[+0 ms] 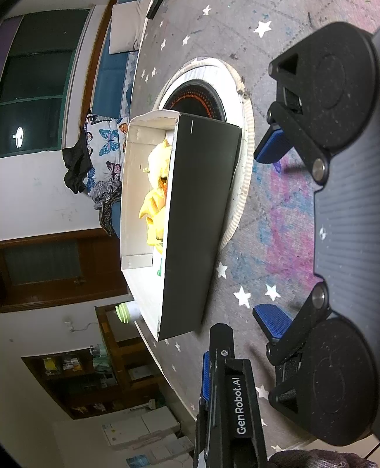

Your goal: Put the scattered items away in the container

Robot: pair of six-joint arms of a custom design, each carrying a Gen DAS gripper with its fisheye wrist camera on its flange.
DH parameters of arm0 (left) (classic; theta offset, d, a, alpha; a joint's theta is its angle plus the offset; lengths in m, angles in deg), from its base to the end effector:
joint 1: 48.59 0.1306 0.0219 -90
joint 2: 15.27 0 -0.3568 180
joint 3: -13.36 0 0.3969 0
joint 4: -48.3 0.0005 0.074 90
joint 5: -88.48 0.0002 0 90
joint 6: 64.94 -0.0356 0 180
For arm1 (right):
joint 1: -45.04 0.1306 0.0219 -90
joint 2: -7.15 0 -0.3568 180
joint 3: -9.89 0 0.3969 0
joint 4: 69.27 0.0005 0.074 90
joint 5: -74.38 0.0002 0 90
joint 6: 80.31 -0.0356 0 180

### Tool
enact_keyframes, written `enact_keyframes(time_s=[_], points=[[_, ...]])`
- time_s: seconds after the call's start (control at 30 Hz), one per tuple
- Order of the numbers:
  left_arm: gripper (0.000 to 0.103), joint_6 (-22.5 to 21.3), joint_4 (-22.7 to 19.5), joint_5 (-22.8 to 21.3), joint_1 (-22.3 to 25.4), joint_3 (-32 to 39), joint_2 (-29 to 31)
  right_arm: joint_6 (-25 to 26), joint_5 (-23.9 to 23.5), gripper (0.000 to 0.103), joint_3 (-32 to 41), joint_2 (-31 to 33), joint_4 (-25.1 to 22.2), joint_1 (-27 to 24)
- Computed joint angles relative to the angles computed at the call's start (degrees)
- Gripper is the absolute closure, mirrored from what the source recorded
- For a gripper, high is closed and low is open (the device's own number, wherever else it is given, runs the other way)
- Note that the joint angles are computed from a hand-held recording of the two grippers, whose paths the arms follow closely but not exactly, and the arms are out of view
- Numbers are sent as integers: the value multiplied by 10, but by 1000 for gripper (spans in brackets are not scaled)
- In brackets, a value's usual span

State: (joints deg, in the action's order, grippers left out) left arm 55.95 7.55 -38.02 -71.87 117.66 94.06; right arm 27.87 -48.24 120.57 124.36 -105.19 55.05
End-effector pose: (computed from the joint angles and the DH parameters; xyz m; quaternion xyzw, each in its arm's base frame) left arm 0.5656 -0.2208 0.3588 -0.1760 0.8701 0.0956 0.4504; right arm 0.6427 0.1324 0.3324 -0.3237 0.8243 0.2288 0.4042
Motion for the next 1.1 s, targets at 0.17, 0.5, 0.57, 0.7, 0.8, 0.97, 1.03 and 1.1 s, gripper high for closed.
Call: enact_keyframes(time_s=[0.17,0.5,0.57,0.7,0.8,0.97,1.03,1.1], points=[[69,-3,-5,-2,-1,7,5,2,0,0,-1,-1,1,0],[69,-3,-22,-2,0,20,14,2,1,0,6,2,-3,0],[69,-3,-25,0,1,23,16,3,1,0,10,5,-6,1],[69,-3,-31,5,3,29,21,7,3,0,19,11,-13,3],[69,-7,-35,5,5,34,25,9,5,0,25,15,-17,5],[69,-10,-37,4,9,39,28,7,9,0,36,22,-19,6],[69,-10,-39,4,10,42,30,5,11,0,41,25,-19,6],[69,-11,-41,5,12,45,32,6,12,0,45,27,-20,7]])
